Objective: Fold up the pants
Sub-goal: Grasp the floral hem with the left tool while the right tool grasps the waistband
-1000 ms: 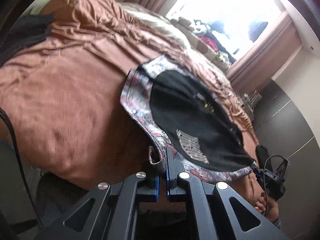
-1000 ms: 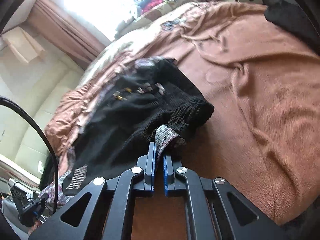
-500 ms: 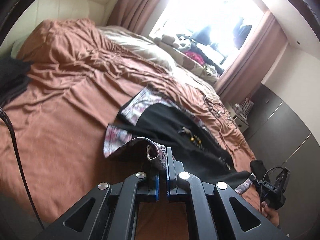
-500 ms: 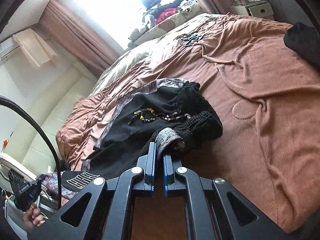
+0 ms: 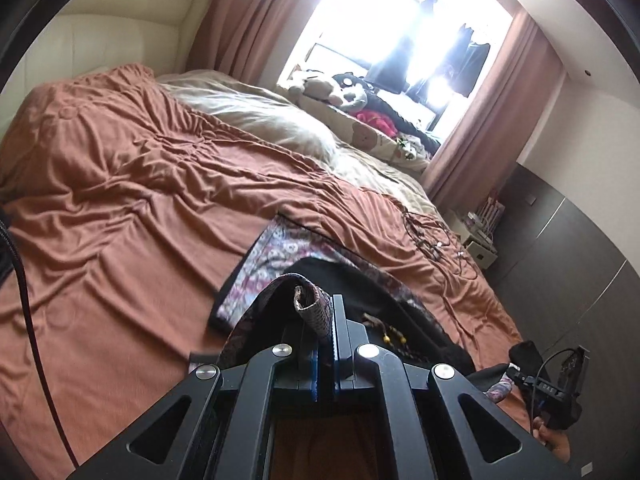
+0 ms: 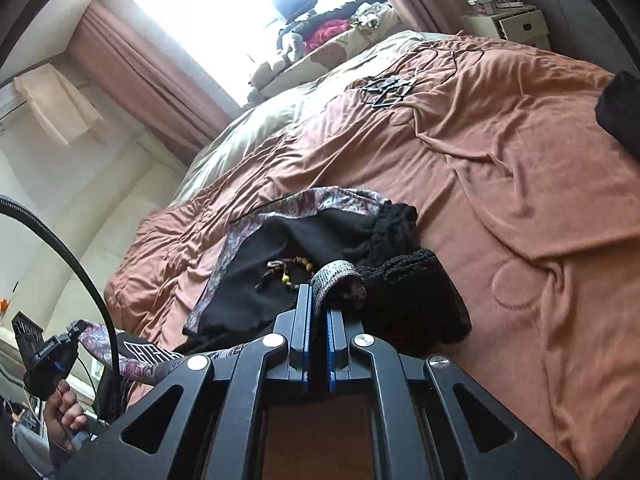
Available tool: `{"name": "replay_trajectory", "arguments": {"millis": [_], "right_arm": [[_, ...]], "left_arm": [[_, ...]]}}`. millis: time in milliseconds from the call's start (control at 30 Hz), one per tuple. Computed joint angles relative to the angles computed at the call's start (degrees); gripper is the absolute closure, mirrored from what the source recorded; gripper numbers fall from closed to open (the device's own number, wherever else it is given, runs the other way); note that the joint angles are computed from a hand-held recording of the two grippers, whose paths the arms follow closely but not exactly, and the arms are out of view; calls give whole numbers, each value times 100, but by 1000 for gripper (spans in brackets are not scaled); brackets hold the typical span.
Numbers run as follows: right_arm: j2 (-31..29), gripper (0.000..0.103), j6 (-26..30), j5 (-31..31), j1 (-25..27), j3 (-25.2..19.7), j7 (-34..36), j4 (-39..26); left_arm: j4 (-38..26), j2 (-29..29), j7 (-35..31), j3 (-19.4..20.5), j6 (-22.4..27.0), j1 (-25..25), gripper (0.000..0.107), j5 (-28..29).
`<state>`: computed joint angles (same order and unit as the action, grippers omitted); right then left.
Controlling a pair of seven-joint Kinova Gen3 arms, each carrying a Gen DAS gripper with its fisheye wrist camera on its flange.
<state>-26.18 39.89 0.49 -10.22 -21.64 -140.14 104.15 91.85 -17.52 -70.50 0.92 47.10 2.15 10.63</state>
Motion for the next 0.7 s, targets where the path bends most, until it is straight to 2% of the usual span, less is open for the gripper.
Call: {"name": "replay_trajectory", "arguments": {"millis": [267, 533, 700], "right_arm": [[914, 100, 143, 449, 39, -66, -238, -694], [1827, 100, 490, 1210, -343, 56, -575, -1488], [2248, 100, 738, 1691, -669, 199, -852, -1830]], "left_arm": [[-658, 917, -755, -386, -4, -21, 103, 497], [-1730, 1946, -1238, -231, 390, -445, 103, 770], [-2474, 2718, -1341, -27, 651, -620, 103, 667]]}}
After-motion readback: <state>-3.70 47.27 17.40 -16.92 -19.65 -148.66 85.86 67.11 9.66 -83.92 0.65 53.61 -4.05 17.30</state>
